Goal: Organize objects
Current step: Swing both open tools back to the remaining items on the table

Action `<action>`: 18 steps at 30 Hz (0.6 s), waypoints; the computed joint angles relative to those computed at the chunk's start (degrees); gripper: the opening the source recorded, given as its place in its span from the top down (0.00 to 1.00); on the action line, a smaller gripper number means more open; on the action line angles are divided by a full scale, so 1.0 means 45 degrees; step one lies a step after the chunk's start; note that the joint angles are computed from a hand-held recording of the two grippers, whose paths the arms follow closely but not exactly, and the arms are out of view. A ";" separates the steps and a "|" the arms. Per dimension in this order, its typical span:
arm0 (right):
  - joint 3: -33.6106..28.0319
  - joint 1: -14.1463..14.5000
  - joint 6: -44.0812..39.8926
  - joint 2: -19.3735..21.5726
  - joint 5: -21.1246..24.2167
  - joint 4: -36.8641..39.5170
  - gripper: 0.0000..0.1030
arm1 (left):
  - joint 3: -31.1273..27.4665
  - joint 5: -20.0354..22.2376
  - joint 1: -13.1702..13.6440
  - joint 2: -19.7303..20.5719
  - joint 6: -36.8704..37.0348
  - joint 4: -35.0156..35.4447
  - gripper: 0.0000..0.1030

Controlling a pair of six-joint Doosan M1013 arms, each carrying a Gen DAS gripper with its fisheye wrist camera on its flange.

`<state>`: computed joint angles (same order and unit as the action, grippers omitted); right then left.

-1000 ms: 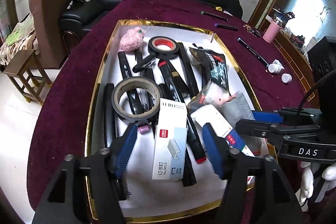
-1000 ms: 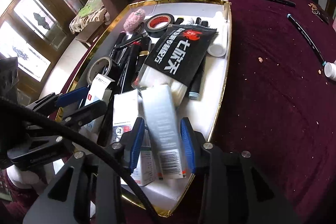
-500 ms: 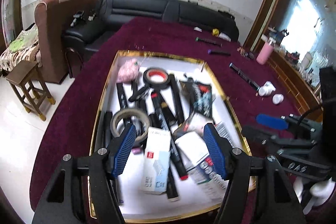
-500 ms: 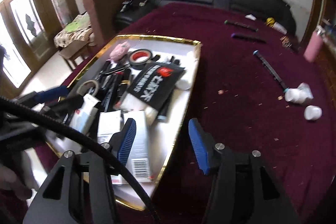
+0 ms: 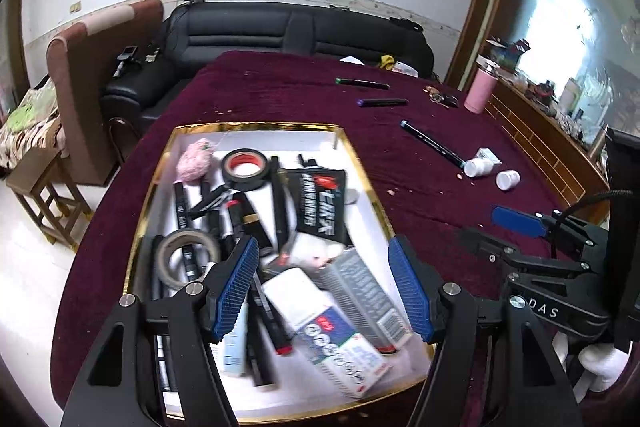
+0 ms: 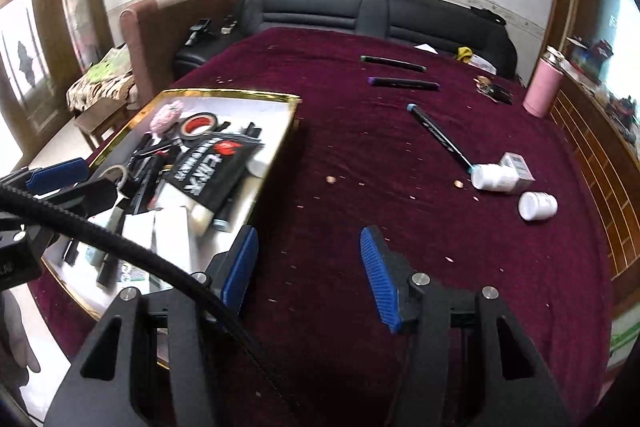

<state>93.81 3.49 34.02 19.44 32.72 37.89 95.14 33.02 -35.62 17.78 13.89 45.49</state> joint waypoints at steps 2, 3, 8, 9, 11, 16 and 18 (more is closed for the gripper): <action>0.0007 -0.0174 0.0022 0.0003 -0.0017 0.0128 0.48 | -0.0200 0.0100 -0.0122 0.0107 0.0288 -0.0101 0.40; 0.0017 -0.0238 0.0029 0.0002 -0.0038 0.0163 0.48 | -0.0330 0.0200 -0.0209 0.0181 0.0442 -0.0106 0.40; 0.0002 -0.0570 0.0218 0.0032 -0.0101 0.0215 0.48 | -0.0909 0.0519 -0.0493 0.0510 0.1264 -0.0354 0.40; -0.0024 -0.0637 0.0244 0.0057 -0.0112 0.0206 0.48 | -0.1021 0.0562 -0.0538 0.0574 0.1433 -0.0425 0.40; -0.0087 -0.0776 0.0328 0.0110 -0.0143 0.0178 0.48 | -0.1263 0.0603 -0.0600 0.0712 0.1806 -0.0631 0.40; -0.0743 -0.1278 0.0870 0.0520 0.0537 -0.0108 0.48 | -0.1812 0.0477 -0.0682 0.1026 0.2771 -0.1323 0.40; -0.1667 -0.1777 0.1349 0.1066 0.2150 0.0168 0.48 | -0.2006 0.0357 -0.0674 0.1157 0.3396 -0.1949 0.40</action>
<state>86.31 -4.50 40.09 24.24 42.39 38.65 86.11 34.63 -38.66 22.99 29.18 36.72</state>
